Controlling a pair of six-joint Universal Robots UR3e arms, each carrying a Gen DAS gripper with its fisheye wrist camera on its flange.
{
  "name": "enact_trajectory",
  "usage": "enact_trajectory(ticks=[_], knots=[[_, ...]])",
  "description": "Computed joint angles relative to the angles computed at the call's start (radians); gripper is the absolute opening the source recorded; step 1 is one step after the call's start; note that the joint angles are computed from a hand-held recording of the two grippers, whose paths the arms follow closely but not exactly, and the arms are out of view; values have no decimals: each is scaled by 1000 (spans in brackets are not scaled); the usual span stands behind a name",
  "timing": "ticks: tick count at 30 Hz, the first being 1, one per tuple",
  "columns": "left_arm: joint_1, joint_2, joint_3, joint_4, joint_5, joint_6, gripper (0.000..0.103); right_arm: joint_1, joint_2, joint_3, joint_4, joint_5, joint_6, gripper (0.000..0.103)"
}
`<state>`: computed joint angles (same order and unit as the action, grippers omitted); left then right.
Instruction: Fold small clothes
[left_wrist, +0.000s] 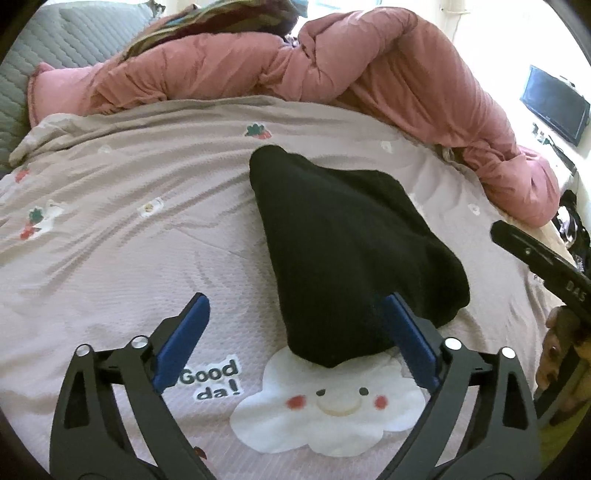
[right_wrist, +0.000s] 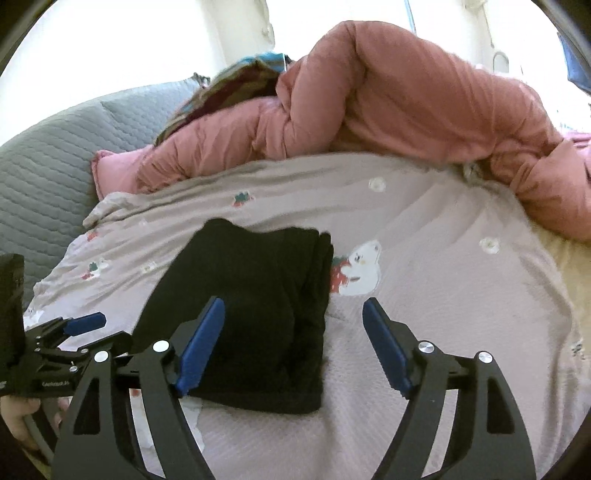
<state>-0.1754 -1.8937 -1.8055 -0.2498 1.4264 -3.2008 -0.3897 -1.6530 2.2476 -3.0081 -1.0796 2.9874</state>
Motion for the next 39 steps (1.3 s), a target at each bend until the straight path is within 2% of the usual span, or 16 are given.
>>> enact_trajectory(ticks=[1, 3, 10, 19, 22, 24, 28, 30, 35, 39], knots=[[1, 14, -12, 6, 1, 1, 90, -5, -22, 14, -4, 4, 1, 88], [2, 40, -35, 15, 8, 6, 93, -15, -78, 57, -22, 12, 4, 93], [9, 156, -177, 77, 46, 15, 93, -18, -270, 171, 2, 6, -37, 96], [31, 304, -416, 192, 73, 34, 93, 9, -483, 287, 76, -35, -30, 98], [35, 343, -475, 207, 53, 22, 93, -10, -593, 349, 149, -13, -31, 98], [38, 363, -507, 215, 32, 16, 93, 6, -625, 381, 160, -36, -11, 98], [20, 355, -535, 233, 39, 2, 93, 84, -569, 400, 161, -130, 40, 98], [11, 344, -540, 243, 58, -7, 93, 138, -496, 406, 101, -204, 75, 98], [19, 343, -554, 238, 53, -12, 93, 184, -445, 405, 62, -258, 85, 98], [22, 350, -556, 235, 52, -17, 93, 184, -448, 402, 71, -254, 85, 98]])
